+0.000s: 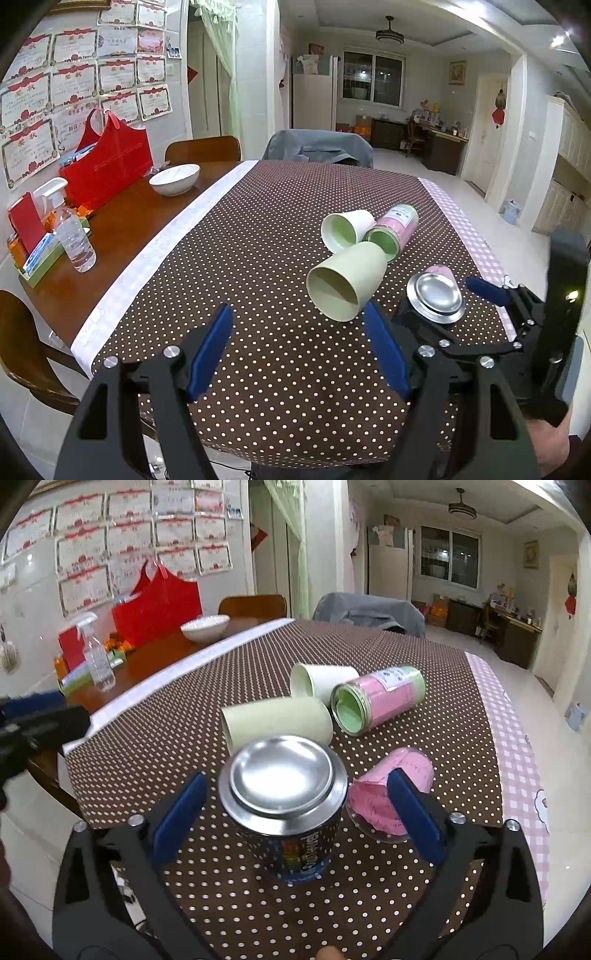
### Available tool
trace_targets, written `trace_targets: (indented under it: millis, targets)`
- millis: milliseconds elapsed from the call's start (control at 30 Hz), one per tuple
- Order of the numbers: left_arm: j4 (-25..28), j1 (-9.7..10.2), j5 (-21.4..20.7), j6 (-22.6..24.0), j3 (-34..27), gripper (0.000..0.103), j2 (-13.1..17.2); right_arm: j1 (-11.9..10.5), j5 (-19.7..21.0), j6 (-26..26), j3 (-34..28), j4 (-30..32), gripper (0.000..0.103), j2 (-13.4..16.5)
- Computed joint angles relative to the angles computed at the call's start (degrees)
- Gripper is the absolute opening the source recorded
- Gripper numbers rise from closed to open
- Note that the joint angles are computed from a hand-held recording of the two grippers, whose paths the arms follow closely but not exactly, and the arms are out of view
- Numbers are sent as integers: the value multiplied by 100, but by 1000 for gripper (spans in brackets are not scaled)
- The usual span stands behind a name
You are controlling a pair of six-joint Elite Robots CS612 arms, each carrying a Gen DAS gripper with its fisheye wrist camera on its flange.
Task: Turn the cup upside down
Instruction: 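Lower the upright can onto the tablecloth and open the right gripper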
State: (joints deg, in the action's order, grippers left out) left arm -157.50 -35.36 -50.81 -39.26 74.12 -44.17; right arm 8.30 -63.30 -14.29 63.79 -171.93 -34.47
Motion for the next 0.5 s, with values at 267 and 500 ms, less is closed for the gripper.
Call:
trace_targets:
  millis: [267,500]
  targets:
    - [-162,-58,108,101,28,72,-23,-111,258,595,206,-485,97,-168]
    - [-308,-132,223,223,49,72,-48,-174,264,898,379,-667,97,-344]
